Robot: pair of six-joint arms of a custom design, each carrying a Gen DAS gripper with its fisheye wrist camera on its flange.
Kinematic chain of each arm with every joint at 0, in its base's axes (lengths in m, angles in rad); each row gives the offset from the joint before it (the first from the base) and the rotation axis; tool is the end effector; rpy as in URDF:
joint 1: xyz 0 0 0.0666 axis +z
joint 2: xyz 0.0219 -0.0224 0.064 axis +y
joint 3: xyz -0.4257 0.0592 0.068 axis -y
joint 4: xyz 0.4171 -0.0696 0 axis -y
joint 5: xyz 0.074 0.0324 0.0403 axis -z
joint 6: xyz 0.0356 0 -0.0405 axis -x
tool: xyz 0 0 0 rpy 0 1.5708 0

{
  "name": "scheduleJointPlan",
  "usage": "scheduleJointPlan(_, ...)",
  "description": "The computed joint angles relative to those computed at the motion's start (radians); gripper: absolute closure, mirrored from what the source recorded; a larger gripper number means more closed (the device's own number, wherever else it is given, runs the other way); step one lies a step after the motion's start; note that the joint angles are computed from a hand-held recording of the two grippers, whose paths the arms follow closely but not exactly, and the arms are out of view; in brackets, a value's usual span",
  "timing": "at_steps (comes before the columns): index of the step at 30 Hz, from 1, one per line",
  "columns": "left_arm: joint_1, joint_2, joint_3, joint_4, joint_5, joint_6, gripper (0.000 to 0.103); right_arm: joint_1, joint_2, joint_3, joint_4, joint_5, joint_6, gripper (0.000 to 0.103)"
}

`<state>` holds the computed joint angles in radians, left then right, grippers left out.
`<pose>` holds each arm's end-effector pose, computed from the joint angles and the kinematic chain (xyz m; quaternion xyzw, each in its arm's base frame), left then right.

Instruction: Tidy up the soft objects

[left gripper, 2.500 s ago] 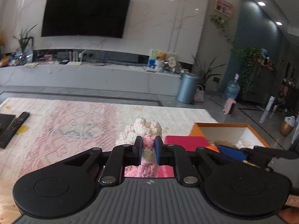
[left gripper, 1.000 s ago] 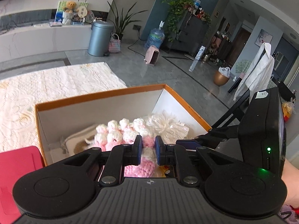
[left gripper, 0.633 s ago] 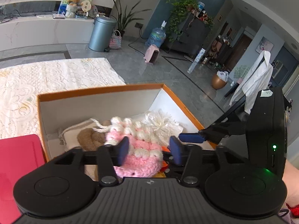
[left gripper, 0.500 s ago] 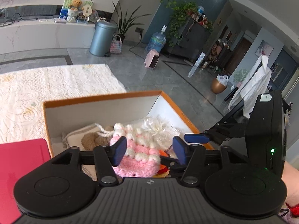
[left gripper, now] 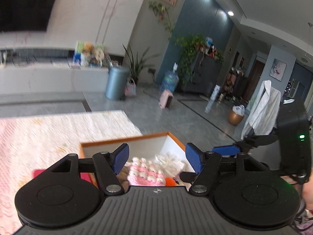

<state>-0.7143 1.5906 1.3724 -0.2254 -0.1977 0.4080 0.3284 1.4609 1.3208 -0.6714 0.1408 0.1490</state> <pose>0.4605 -0.3906 0.4177 0.0762 0.8394 -0.2123 0.4945 0.5042 0.1661 0.4236 -0.1937 0.9064 -0.0320 0.3740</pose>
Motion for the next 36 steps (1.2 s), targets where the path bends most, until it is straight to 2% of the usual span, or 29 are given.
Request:
scheduleJointPlan(3, -0.034, -0.046, -0.048, 0.056, -0.128, -0.034, 0.027, 0.031, -0.068, -0.044, 0.031, -0.006, -0.021, 0.017)
scheduleJointPlan(7, -0.082, -0.11, -0.133, 0.169, -0.295, -0.097, 0.027, 0.066, -0.163, -0.124, 0.107, -0.03, -0.101, 0.011)
scheduleJointPlan(11, -0.128, -0.156, -0.202, 0.276, -0.461, -0.202, 0.027, 0.112, -0.244, -0.209, 0.197, -0.037, -0.183, 0.006)
scheduleJointPlan(14, -0.154, -0.193, -0.256, 0.332, -0.55, -0.251, 0.025, 0.164, -0.295, -0.278, 0.284, 0.006, -0.235, 0.005)
scheduleJointPlan(17, -0.183, -0.214, -0.297, 0.372, -0.653, -0.313, 0.014, 0.221, -0.323, -0.334, 0.361, 0.072, -0.302, 0.004)
scheduleJointPlan(20, -0.206, -0.221, -0.33, 0.425, -0.739, -0.404, 0.009, 0.272, -0.343, -0.382, 0.421, 0.13, -0.377, 0.003)
scheduleJointPlan(22, -0.219, -0.226, -0.345, 0.425, -0.782, -0.431, 0.008, 0.304, -0.348, -0.402, 0.436, 0.16, -0.406, 0.003)
scheduleJointPlan(26, -0.228, -0.243, -0.369, 0.35, -0.81, -0.369, 0.008, 0.364, -0.341, -0.433, 0.472, 0.238, -0.401, 0.003)
scheduleJointPlan(29, -0.237, -0.258, -0.375, 0.199, -0.828, -0.198, 0.008, 0.405, -0.333, -0.455, 0.493, 0.314, -0.375, 0.003)
scheduleJointPlan(33, -0.233, -0.264, -0.381, 0.007, -0.797, 0.042, 0.008, 0.441, -0.333, -0.492, 0.521, 0.38, -0.375, 0.003)
scheduleJointPlan(36, -0.223, -0.256, -0.374, -0.098, -0.741, 0.138, 0.008, 0.467, -0.331, -0.533, 0.568, 0.442, -0.38, 0.003)
